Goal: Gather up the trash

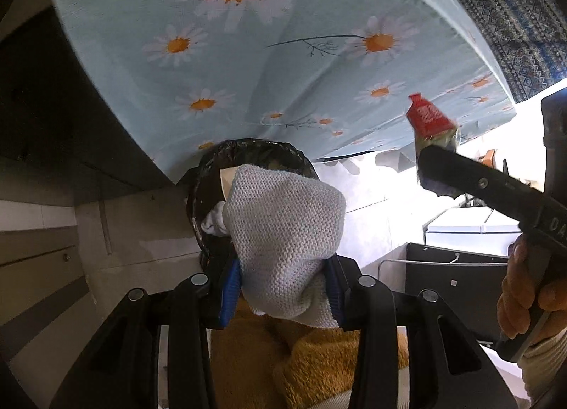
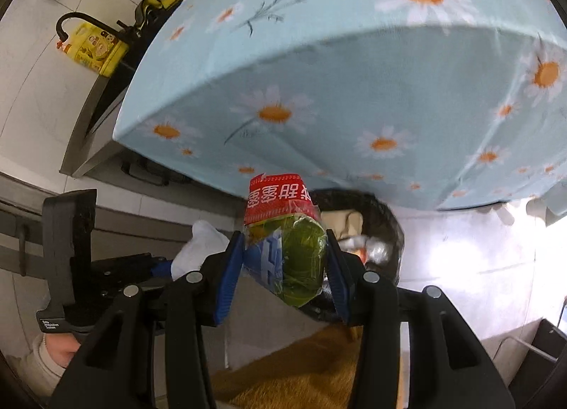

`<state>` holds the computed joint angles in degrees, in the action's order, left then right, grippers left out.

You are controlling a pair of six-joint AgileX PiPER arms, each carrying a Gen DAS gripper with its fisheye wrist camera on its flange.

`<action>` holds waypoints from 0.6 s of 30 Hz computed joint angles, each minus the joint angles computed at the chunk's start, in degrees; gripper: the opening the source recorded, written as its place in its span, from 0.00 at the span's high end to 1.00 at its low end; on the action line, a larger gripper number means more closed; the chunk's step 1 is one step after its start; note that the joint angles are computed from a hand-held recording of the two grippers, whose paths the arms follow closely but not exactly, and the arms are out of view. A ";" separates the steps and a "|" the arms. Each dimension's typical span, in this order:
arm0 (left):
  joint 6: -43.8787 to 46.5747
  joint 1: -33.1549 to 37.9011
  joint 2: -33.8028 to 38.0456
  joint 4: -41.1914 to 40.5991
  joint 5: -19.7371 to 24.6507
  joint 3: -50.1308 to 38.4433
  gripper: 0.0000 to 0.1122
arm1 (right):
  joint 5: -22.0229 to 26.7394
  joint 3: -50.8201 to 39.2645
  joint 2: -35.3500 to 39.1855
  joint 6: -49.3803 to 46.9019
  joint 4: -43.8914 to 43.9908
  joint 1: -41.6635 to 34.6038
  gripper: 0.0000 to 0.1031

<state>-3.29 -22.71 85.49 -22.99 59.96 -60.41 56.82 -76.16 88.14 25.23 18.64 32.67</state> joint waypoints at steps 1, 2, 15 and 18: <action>0.54 0.08 1.02 -0.47 -0.09 -0.50 0.63 | -1.14 0.50 0.25 -1.62 1.70 -0.89 0.55; 0.79 -0.01 1.75 -0.70 -0.14 -0.85 0.56 | -1.73 0.67 0.59 -2.19 2.41 -1.20 0.53; -1.71 -1.66 6.53 1.46 0.73 -1.70 0.38 | -2.43 4.71 -2.00 -2.83 5.64 -5.75 0.36; -3.41 -2.86 5.08 2.24 1.99 -3.04 0.38 | -1.08 5.49 -4.45 -1.95 4.96 -6.00 0.36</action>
